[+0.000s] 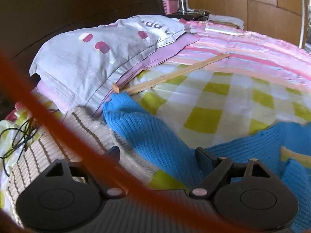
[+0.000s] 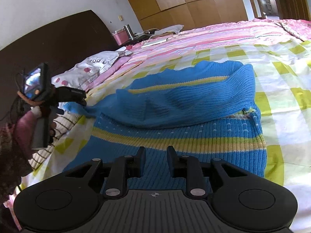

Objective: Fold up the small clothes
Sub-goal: 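Reach the left gripper to the other sleeve cuff and grasp it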

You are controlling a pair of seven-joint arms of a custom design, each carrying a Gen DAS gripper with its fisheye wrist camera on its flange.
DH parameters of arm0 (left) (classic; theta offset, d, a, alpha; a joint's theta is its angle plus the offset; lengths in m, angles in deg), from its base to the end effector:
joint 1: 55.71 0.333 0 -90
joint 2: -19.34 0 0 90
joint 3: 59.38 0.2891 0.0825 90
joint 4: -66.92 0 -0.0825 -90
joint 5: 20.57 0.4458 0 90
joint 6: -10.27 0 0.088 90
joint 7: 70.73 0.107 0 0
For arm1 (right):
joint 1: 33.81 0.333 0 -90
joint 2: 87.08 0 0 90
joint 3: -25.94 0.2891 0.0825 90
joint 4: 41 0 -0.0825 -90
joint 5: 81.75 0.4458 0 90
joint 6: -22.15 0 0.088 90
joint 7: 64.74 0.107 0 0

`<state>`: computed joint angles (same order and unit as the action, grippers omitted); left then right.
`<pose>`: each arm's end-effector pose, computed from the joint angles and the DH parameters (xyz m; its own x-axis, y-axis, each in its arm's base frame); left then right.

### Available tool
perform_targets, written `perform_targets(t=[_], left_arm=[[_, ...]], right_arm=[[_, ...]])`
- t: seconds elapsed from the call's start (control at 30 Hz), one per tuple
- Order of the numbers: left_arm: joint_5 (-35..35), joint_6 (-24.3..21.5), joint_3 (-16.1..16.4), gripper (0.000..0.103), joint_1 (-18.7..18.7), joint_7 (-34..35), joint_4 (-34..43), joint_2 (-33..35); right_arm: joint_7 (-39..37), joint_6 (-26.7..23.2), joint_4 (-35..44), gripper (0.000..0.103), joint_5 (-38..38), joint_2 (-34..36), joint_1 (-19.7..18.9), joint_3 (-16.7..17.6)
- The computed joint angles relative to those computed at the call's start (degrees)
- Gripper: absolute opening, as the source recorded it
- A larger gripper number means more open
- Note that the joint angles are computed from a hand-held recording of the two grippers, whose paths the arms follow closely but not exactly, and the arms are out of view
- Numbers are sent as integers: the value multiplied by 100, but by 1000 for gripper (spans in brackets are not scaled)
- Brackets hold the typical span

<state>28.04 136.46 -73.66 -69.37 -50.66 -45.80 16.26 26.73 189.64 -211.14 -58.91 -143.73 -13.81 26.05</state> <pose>0.5708 -0.2756 0.4867 0.3630 -0.9177 -0.1617 -0.6958 -0.1516 -0.7020 0.3670 0.1083 0.4626 0.1542 -0.9148 -0.3734 -0.6572 0.1872 -0.7301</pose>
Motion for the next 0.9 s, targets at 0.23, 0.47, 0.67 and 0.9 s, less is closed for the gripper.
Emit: perform_targets(t=[0.23,0.47,0.67,0.9], left_arm=[[141,-537,-23,89,-70,128,276,148],[-169,-987,39,91,-109,169,248,39],[-440,-935,2,92,2,24,-286,-457],[-520,-753,-81,91,153,-250,-238,-420]], right_arm=[[-24,-29,-31,25,55,-52,21,-100],[33,-87,-53,25,161,-147,-41,-177],[-23,-107,-101,32,243,-273,14,-272],[-125,-155,-115,32,298,-321,117,-285]])
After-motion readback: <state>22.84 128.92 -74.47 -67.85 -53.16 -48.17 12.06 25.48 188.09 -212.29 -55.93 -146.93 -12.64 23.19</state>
